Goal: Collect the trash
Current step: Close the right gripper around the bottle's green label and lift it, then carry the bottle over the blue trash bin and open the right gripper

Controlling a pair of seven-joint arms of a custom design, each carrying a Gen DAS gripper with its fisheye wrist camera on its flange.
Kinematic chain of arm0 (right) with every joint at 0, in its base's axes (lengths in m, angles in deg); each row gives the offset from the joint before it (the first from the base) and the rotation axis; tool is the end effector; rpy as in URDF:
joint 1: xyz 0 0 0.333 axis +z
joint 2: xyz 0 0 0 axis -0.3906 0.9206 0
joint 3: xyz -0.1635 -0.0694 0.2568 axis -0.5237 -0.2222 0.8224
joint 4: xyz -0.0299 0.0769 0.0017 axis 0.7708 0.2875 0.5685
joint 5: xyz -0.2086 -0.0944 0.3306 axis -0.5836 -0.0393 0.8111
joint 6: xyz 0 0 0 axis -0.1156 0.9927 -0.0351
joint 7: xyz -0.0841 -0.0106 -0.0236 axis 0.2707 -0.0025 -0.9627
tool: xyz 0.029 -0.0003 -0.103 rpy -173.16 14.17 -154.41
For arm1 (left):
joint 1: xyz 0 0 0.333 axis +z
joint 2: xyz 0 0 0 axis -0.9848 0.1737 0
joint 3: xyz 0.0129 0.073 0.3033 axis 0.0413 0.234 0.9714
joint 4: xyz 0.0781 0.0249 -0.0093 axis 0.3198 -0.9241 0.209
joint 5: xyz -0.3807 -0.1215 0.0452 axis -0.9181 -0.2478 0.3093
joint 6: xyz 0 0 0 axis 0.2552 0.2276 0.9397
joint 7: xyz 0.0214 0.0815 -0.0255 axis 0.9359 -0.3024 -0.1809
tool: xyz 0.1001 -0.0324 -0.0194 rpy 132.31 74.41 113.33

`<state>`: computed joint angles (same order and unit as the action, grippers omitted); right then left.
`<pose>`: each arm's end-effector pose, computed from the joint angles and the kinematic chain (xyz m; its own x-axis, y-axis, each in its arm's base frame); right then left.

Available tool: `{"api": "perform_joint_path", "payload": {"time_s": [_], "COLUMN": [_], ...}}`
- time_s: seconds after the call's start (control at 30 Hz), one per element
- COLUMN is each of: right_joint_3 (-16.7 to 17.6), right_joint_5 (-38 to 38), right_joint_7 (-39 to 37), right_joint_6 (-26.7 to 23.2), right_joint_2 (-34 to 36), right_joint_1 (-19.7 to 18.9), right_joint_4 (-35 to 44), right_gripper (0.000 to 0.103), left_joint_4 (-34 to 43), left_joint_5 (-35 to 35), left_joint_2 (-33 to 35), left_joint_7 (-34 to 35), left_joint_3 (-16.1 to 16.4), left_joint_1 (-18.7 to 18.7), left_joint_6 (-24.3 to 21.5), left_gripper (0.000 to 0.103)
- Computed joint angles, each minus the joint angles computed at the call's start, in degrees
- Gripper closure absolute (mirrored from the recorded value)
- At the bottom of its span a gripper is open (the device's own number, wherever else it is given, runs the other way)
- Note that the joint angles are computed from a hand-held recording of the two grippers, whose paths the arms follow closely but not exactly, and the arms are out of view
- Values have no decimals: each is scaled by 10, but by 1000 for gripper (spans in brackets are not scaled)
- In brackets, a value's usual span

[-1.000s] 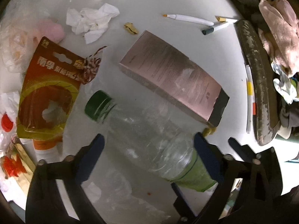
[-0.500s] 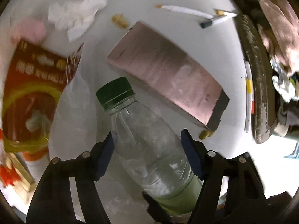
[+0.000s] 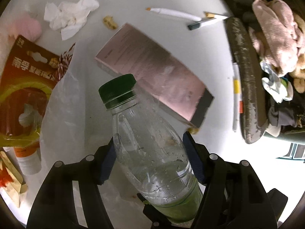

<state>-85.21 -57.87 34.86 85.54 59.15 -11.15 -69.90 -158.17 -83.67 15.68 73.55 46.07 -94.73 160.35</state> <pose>0.6675 0.1982 0.4575 0.9838 -0.1271 -0.1261 -0.1646 -0.9193 -0.3574 0.6584 -0.3364 0.4478 0.7166 -0.6102 0.3380 -0.6535 -0.7567 0.0193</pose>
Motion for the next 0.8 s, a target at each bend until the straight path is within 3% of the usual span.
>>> {"api": "perform_joint_path", "payload": {"time_s": [0.2, 0.37, 0.63, 0.8], "right_joint_3": [-1, -6, -21, -32], "right_joint_5": [22, 27, 45, 49], "right_joint_7": [-21, -24, 19, 67], "right_joint_6": [38, 66, 140, 184], "right_joint_2": [-72, -151, -298, -376], "right_joint_1": [-9, -9, -22, -41], "right_joint_4": [-80, -162, -318, -402], "right_gripper": [40, 41, 41, 41], "left_joint_4": [11, -50, -65, 4], "left_joint_5": [22, 21, 23, 25], "left_joint_2": [-15, -63, -88, -50], "left_joint_7": [-3, -16, 53, 119], "left_joint_3": [4, -3, -24, -39], "left_joint_1": [-11, -16, -35, -65], "left_joint_6": [-9, 35, 52, 21], "left_gripper": [39, 39, 39, 39]}}
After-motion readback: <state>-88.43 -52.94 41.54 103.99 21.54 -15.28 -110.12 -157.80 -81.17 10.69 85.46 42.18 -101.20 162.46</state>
